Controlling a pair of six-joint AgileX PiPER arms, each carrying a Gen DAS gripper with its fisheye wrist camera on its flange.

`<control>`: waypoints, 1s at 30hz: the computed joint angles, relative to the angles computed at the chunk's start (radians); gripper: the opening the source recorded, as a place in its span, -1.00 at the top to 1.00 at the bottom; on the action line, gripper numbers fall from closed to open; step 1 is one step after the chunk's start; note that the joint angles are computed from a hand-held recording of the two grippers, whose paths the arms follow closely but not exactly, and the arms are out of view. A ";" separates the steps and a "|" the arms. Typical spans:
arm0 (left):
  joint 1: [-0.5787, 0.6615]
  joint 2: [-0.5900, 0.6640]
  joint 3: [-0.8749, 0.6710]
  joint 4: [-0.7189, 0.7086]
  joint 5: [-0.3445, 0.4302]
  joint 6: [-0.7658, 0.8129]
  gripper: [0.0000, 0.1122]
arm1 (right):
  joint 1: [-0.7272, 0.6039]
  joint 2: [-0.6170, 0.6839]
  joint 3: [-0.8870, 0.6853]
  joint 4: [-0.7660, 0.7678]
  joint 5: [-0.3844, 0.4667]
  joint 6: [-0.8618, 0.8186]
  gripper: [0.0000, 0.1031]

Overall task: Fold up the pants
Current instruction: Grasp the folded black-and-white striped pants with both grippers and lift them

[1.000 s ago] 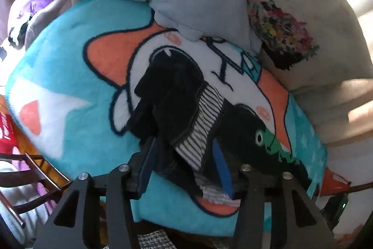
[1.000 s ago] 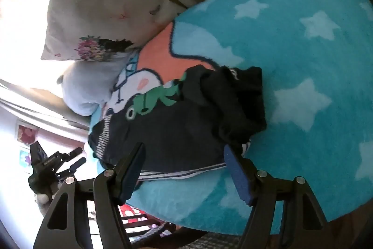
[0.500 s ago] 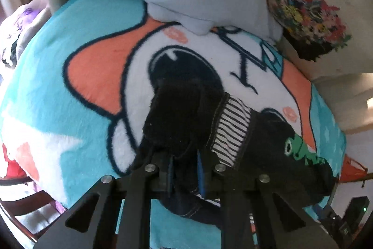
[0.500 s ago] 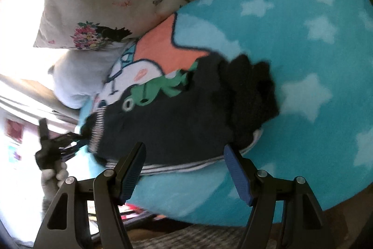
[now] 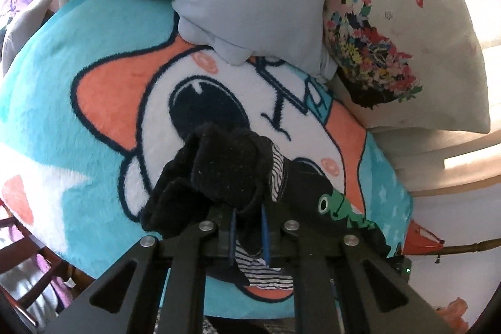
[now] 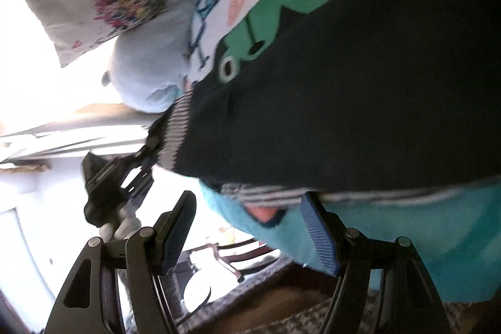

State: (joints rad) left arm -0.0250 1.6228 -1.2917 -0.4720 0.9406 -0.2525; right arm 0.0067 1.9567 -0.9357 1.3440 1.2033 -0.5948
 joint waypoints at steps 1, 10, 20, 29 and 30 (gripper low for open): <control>0.000 -0.005 0.007 -0.003 -0.003 -0.002 0.79 | -0.002 0.006 0.003 -0.002 -0.014 0.003 -0.44; 0.004 -0.037 0.055 -0.030 -0.049 0.014 0.79 | -0.018 -0.122 0.016 -0.110 -0.206 0.139 0.75; 0.011 0.182 -0.234 -0.023 -0.019 -0.029 0.80 | -0.018 -0.068 -0.302 -0.276 -0.242 0.224 0.85; 0.018 0.561 -0.675 -0.019 0.116 -0.127 0.71 | 0.075 0.319 -0.949 -0.658 -0.262 0.631 0.16; 0.032 0.562 -0.667 -0.056 0.115 -0.105 0.67 | 0.076 0.331 -0.969 -0.676 -0.260 0.654 0.00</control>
State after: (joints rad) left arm 0.0075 2.1845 -1.9589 -0.5283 1.0554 -0.3573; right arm 0.0831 2.2874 -1.9043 0.6683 0.9430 0.0595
